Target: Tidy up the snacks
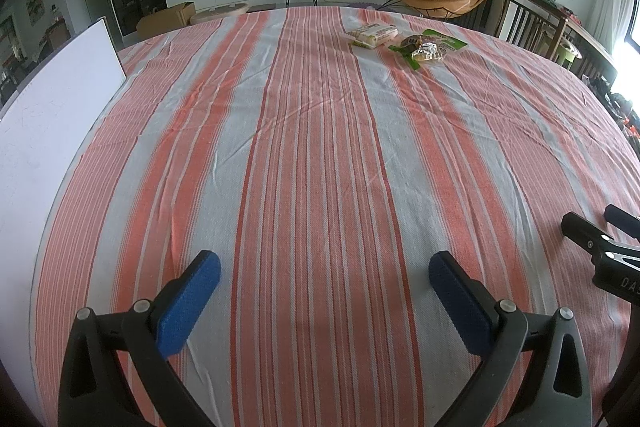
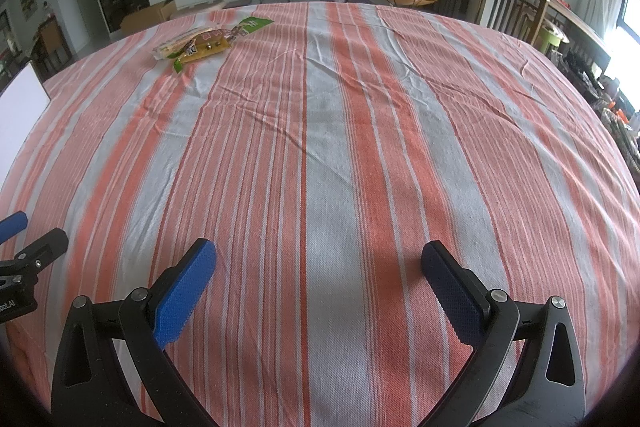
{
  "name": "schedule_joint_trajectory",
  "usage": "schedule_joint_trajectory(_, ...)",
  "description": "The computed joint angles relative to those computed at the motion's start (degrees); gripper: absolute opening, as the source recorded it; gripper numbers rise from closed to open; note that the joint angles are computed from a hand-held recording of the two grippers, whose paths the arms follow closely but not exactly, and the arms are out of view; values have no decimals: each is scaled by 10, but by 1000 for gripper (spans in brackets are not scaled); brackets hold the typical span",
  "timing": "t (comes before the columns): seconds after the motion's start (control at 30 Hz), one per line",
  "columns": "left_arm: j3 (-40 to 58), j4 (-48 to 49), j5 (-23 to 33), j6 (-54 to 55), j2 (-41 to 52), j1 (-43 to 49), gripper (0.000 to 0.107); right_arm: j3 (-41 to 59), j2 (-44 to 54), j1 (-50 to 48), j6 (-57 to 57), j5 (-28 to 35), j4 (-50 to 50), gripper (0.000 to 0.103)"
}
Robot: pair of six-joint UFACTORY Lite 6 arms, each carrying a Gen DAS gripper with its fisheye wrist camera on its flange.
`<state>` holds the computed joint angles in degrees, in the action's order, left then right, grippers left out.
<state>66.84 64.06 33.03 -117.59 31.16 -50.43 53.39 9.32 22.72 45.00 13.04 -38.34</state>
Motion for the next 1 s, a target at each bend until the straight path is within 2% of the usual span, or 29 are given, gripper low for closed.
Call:
schedule_joint_trajectory(0.53,0,1,-2,-1,0,0,103,-1,0,1,4,0,-3,103)
schedule_joint_trajectory(0.63,-13,18,-14,-18,-9,3,103,-1,0,0,2,0,-2,103)
schedule_joint_trajectory(0.7,-30,29,-41,-15,-25,17,103,0,0,1,4,0,-4,103)
schedule_joint_trajectory(0.8,-39,0,-98,59,-56,71,103,0,0,1,4,0,-4,103)
schedule_joint_trajectory(0.87,-19,-57,-108,167,-81,121,103,0,0,1,4,0,-4,103)
schedule_joint_trajectory(0.93,39,-118,-107,287,-88,175,103,-1,0,0,2,0,-3,103)
schedule_joint_trajectory(1.0,134,-188,-120,407,-46,221,103,0,0,1,8,0,-4,103)
